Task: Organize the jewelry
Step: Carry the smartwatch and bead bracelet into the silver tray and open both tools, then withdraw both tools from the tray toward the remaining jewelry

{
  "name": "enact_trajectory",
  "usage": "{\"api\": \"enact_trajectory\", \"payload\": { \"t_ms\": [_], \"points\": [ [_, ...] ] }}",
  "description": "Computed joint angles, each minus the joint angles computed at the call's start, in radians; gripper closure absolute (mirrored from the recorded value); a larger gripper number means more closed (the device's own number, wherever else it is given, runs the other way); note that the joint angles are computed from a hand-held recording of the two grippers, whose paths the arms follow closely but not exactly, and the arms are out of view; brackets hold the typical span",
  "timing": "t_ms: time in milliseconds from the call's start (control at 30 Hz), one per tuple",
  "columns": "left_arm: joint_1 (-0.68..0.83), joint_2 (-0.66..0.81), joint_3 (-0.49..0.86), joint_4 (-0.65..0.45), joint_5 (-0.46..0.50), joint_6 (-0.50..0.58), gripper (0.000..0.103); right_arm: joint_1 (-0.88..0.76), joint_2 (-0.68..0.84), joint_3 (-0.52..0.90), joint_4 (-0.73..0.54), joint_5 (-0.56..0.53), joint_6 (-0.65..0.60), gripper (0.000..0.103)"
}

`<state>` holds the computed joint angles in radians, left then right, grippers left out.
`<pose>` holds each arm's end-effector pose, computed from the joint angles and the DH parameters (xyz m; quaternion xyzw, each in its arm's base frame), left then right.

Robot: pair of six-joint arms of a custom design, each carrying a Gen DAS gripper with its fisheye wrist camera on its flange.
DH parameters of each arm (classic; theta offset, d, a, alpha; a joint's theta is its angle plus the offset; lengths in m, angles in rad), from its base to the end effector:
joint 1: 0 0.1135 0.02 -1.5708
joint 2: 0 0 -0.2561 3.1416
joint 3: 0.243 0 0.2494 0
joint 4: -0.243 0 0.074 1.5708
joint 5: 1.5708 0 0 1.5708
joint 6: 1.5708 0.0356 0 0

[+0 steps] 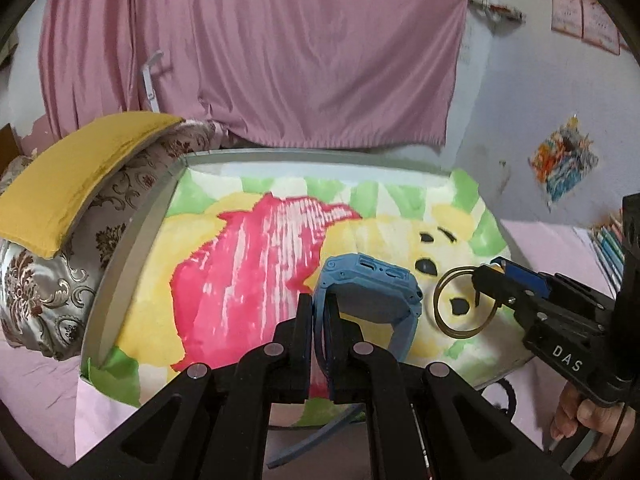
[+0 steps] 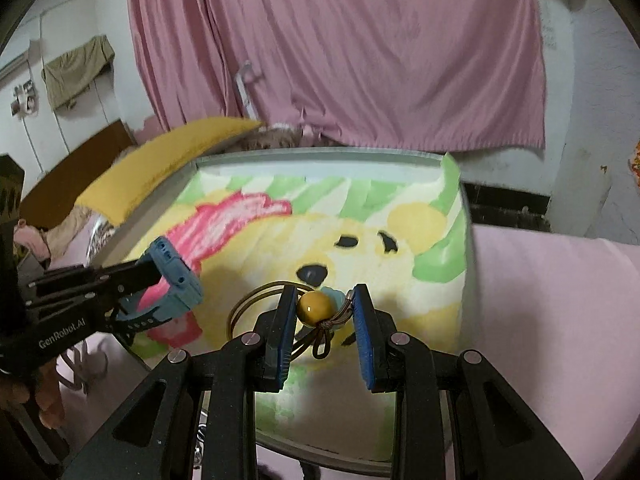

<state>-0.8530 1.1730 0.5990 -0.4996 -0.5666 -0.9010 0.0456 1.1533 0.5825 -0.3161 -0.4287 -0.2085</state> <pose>0.1501 -0.1428 0.1771 -0.0911 0.9287 -0.0084 0.3594 0.2186 0.0248 0.1849 -0.1874 0.9041 0.1731 0.3429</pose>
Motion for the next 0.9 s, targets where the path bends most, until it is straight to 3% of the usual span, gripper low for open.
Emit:
{"api": "enact_trajectory", "payload": {
  "t_ms": [200, 333, 400, 500, 533, 600, 700, 767, 900],
  "points": [
    [0.065, -0.005, -0.007, 0.015, 0.079, 0.055, 0.094, 0.028, 0.046, 0.011, -0.028, 0.020, -0.013, 0.077],
    [0.080, -0.047, -0.035, 0.040, 0.108, 0.059, 0.089, 0.030, -0.013, -0.013, -0.011, 0.030, -0.004, 0.054],
    [0.070, -0.084, -0.056, 0.048, 0.100, 0.041, 0.078, 0.022, -0.078, -0.031, -0.004, 0.041, 0.000, 0.047],
    [-0.006, -0.182, -0.105, 0.058, 0.010, -0.004, 0.048, -0.019, -0.221, -0.071, -0.008, 0.020, 0.011, 0.040],
    [-0.051, -0.225, -0.125, 0.057, -0.047, -0.032, 0.038, -0.037, -0.267, -0.082, -0.015, 0.007, 0.016, 0.030],
    [-0.181, -0.294, -0.145, 0.016, -0.215, -0.118, 0.035, -0.058, -0.391, -0.122, -0.020, 0.012, 0.039, 0.018],
    [-0.326, -0.295, -0.122, -0.104, -0.384, -0.260, 0.026, -0.093, -0.550, -0.166, -0.047, -0.014, 0.048, 0.010],
    [-0.430, -0.264, -0.093, -0.232, -0.493, -0.420, 0.015, -0.114, -0.649, -0.186, -0.075, -0.045, 0.048, 0.002],
    [-0.623, -0.124, -0.019, -0.594, -0.628, -0.891, 0.004, -0.162, -0.834, -0.210, -0.157, -0.117, 0.033, 0.002]
  ]
}}
